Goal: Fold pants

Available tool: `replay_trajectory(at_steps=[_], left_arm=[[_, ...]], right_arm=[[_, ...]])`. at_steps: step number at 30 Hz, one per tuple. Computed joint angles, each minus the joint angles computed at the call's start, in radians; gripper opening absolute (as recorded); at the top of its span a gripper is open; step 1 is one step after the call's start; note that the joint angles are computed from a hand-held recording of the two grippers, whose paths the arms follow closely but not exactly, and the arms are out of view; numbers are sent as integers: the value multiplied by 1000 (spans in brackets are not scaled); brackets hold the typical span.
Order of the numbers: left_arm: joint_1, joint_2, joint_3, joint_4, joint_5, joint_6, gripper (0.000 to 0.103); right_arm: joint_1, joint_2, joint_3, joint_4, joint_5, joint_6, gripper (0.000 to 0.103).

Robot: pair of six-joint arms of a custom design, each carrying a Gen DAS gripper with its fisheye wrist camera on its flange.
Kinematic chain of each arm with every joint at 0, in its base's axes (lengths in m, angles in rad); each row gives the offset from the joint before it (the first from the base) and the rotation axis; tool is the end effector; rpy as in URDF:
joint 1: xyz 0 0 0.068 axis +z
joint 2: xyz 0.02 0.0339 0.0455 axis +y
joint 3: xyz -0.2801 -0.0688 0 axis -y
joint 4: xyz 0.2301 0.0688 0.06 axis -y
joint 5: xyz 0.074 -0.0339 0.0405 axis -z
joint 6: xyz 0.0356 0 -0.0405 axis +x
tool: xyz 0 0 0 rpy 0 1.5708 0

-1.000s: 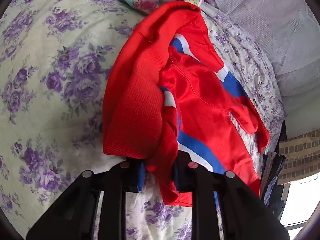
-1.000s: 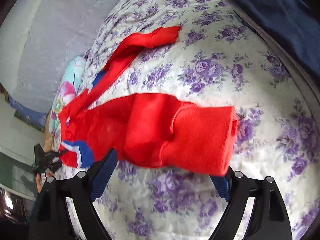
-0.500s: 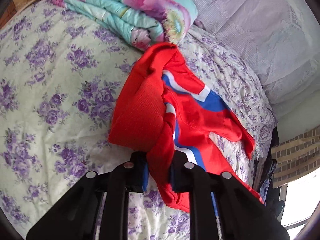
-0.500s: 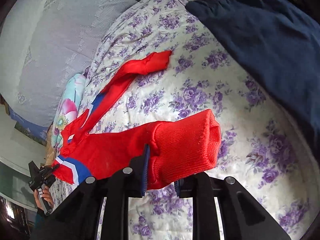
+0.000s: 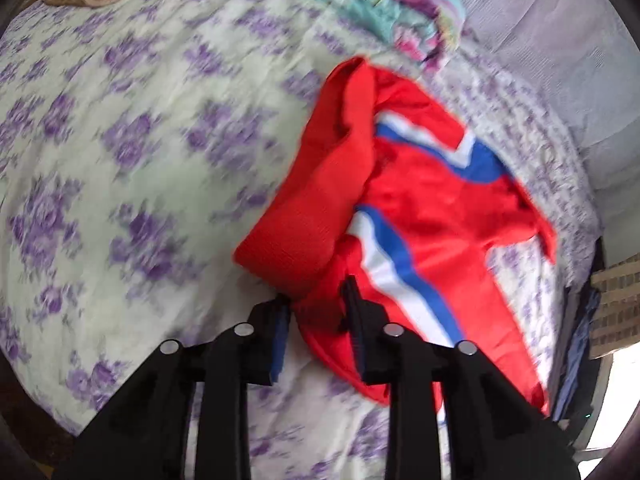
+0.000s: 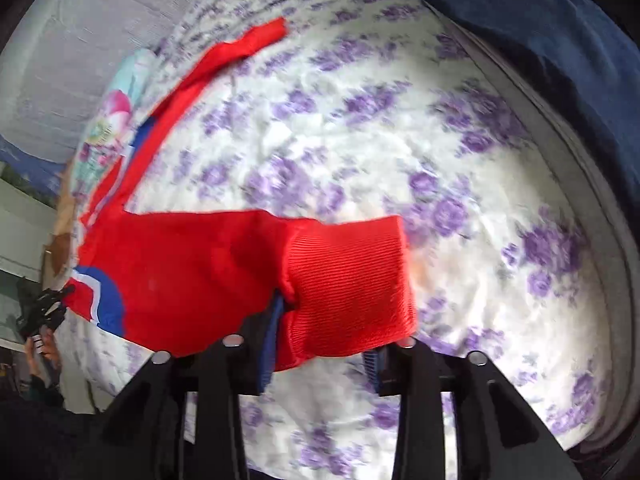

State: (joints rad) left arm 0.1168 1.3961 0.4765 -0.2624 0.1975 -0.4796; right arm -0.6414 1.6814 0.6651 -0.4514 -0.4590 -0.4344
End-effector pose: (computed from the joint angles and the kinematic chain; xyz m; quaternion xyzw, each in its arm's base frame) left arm 0.1992 0.0163 0.1419 -0.2687 0.9389 -0.1298 0.1716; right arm 0.1969 -0.1274 0.1225 0.0888 0.9685 0.1694 0.1595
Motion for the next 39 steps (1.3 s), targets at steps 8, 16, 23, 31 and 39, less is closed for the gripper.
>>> replay_trajectory(at_steps=[8,16,23,31,39], left_arm=[[290,-432,-10,-402,-83,256,58],[-395,-269,314,-371,-574,-90,78],[-709,188,663,-224,-586,-195,83],[-793,437,838,-230,-545,-172,83],[-704,451,804,-155,-420,-195,83]], right_arm=[[-92,-84,300,-167,-20,-52,73],[555,182,192,828,538,-336,85],[688,545,385,1146,565,-530,85],[684,689,693,755,481,-542,22],[604,652,1099,55,279,-485,10]])
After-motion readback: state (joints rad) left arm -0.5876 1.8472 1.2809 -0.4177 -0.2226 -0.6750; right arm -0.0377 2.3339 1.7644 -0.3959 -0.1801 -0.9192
